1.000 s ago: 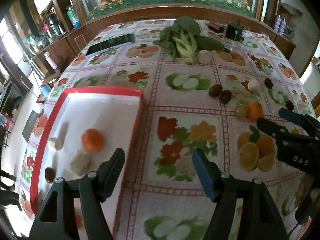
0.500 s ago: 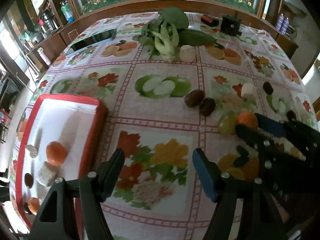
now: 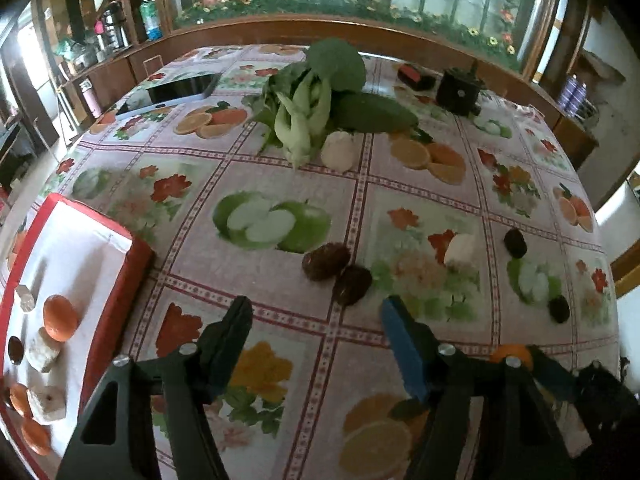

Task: Organize fruits
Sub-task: 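Grasp another orange with the right gripper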

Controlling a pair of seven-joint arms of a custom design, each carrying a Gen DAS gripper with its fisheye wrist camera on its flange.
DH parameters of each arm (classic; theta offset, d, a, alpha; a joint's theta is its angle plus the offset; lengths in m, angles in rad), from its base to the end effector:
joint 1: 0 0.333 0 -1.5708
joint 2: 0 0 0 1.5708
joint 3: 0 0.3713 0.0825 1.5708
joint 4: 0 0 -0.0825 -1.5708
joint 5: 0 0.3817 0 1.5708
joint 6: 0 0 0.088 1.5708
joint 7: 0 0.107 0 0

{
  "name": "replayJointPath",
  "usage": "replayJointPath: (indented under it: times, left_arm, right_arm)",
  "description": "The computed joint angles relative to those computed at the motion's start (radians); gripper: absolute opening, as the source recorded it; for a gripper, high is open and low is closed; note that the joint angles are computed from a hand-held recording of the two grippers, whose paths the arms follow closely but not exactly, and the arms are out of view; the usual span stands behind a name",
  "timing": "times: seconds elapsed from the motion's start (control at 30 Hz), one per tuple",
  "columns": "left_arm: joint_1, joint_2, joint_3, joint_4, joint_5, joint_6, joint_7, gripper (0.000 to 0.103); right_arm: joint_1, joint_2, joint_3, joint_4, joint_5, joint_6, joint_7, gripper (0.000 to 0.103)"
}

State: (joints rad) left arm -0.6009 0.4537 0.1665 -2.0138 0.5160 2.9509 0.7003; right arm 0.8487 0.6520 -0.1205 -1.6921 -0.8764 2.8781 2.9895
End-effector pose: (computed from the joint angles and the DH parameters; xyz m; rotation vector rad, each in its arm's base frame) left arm 0.5805 -0.3169 0.3259 -1.8560 2.0171 -0.5860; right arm 0.5095 0.5350 0.3079 -1.9061 1.6382 -0.4505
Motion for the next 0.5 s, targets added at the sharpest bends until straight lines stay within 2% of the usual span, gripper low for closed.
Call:
replayJointPath:
  times: [0.07, 0.13, 0.27, 0.3, 0.37, 0.43, 0.5]
  left_arm:
    - [-0.022, -0.004, 0.023, -0.012, 0.017, 0.017, -0.028, 0.069]
    - [-0.065, -0.008, 0.072, -0.029, 0.058, 0.036, -0.069, 0.069]
    - [-0.072, -0.026, 0.084, -0.061, 0.089, 0.062, -0.071, 0.069]
    - [-0.088, -0.033, 0.105, -0.077, 0.107, 0.084, -0.090, 0.069]
    - [-0.166, -0.034, 0.198, -0.094, 0.176, 0.117, -0.154, 0.069]
    - [-0.173, -0.027, 0.202, -0.083, 0.198, 0.095, -0.136, 0.069]
    - [-0.192, -0.023, 0.224, -0.078, 0.236, 0.105, -0.170, 0.069]
  right_arm:
    - [0.000, -0.003, -0.005, -0.010, 0.001, 0.014, 0.016, 0.034]
    - [0.002, -0.004, -0.011, -0.019, 0.001, 0.028, 0.032, 0.034]
    - [0.006, -0.008, -0.027, -0.037, 0.003, 0.053, 0.064, 0.034]
    - [0.003, -0.008, -0.024, -0.041, 0.008, 0.055, 0.065, 0.034]
    - [0.019, -0.009, -0.049, -0.052, -0.006, 0.081, 0.100, 0.034]
    - [0.023, -0.008, -0.054, -0.052, -0.010, 0.085, 0.106, 0.034]
    - [0.025, -0.007, -0.057, -0.051, -0.010, 0.086, 0.108, 0.034]
